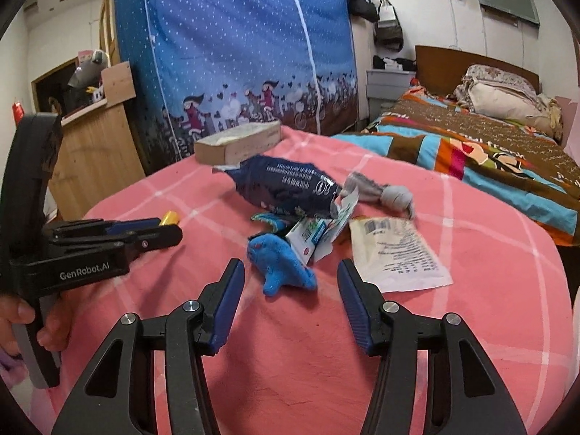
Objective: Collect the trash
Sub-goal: 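Grasp the blue plush toy with the right tool while the left tool grasps another yellow cap, then carry the blue plush toy and yellow cap over the orange bucket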
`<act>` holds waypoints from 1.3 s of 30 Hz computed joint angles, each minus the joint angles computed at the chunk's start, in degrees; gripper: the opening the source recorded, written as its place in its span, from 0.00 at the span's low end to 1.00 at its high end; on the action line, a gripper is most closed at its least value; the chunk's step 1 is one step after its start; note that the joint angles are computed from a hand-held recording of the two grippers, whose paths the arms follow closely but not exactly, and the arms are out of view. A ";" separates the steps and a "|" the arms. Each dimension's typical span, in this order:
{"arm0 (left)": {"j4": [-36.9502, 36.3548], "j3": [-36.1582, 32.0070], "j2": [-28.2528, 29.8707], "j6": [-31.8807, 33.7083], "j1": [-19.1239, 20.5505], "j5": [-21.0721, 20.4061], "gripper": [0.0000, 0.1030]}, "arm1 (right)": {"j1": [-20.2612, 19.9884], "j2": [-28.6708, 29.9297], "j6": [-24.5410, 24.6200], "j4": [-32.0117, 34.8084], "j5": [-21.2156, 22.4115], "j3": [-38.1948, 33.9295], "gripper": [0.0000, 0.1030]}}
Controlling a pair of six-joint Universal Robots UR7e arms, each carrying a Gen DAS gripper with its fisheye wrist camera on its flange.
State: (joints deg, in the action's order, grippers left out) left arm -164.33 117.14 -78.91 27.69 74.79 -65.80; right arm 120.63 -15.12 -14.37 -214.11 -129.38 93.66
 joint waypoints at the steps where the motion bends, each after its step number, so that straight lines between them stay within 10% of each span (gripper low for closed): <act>1: -0.09 0.05 0.03 -0.06 -0.10 0.32 0.28 | -0.02 0.01 0.31 0.60 -0.08 -0.13 0.50; 7: -0.46 0.25 -0.07 -0.36 -0.19 0.71 0.22 | 0.16 -0.04 0.64 2.17 -0.20 -0.11 0.29; 17: -5.81 2.84 -2.14 1.91 0.06 -3.87 0.20 | 0.24 -0.50 1.00 -0.14 1.49 1.69 0.27; 39: -35.00 15.27 -4.21 10.40 -7.01 -15.56 0.20 | 3.32 0.23 -16.31 -38.20 5.29 5.98 0.27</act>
